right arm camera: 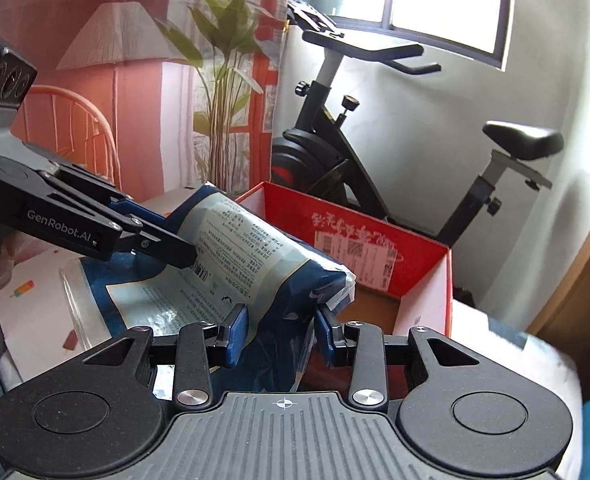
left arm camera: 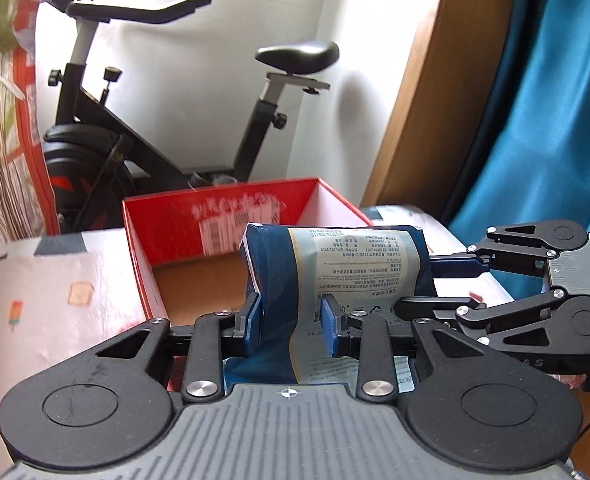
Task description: Organize soft objects
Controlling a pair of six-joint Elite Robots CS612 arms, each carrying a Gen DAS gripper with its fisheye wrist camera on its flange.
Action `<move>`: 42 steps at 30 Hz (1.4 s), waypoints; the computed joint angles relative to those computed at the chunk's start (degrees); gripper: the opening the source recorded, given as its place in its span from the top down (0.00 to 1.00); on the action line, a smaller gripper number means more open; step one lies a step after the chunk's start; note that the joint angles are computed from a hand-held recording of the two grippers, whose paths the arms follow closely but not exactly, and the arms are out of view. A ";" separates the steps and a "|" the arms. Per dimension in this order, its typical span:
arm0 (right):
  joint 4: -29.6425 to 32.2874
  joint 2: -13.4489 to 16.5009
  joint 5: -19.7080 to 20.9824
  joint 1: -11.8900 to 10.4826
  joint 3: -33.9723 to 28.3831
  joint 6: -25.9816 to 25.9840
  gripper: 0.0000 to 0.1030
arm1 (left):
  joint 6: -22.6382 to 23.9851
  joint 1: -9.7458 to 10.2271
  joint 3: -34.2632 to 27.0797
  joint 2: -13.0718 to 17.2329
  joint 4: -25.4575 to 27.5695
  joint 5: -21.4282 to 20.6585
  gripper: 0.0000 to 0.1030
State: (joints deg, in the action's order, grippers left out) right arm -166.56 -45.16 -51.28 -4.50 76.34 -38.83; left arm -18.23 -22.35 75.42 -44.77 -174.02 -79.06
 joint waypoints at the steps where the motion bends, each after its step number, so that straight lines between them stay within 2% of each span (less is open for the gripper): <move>1: 0.65 0.47 -0.83 0.39 -1.43 -1.40 0.67 | 0.02 0.06 -1.25 0.50 0.83 0.98 0.68; 4: 2.00 2.22 -2.35 1.46 -5.75 -5.10 0.67 | 0.34 0.30 -4.56 2.09 2.43 3.37 0.68; 6: 0.17 3.92 -2.39 1.98 -8.44 -7.23 0.67 | -0.96 0.87 -6.54 3.15 2.58 3.12 0.68; 10: -2.46 8.06 -3.82 2.92 -15.02 -4.99 0.67 | -2.80 1.61 -10.37 5.28 2.43 3.27 0.70; 15: -8.94 13.48 -7.22 4.18 -22.17 -6.36 0.68 | -4.53 2.00 -15.64 8.08 5.86 4.72 0.70; 21: -7.17 17.97 -8.79 4.75 -28.65 -4.90 0.68 | -5.75 2.51 -20.29 11.21 9.90 5.63 0.74; 26: 1.30 18.50 -9.53 4.71 -29.74 -4.97 0.68 | -6.04 3.05 -22.73 12.28 19.03 1.72 0.74; 28: 5.78 18.63 -10.19 4.74 -30.46 -5.60 0.68 | -7.11 3.53 -23.16 12.52 21.31 -0.86 0.74; 30: 10.92 18.82 -10.83 4.77 -31.55 -5.08 0.68 | -7.88 3.60 -23.48 12.72 22.59 -1.71 0.74; 34: 21.06 19.53 -10.97 4.72 -34.49 -1.44 0.68 | -10.68 3.78 -22.70 12.72 22.56 -2.35 0.74; 42: 28.02 20.52 -13.39 5.00 -37.08 5.20 0.68 | -10.81 3.40 -23.09 12.93 25.07 0.33 0.74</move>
State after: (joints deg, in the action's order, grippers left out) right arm -138.54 -24.64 -64.67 0.50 39.26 -33.63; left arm -29.04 -18.95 52.33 -31.84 -148.95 -78.73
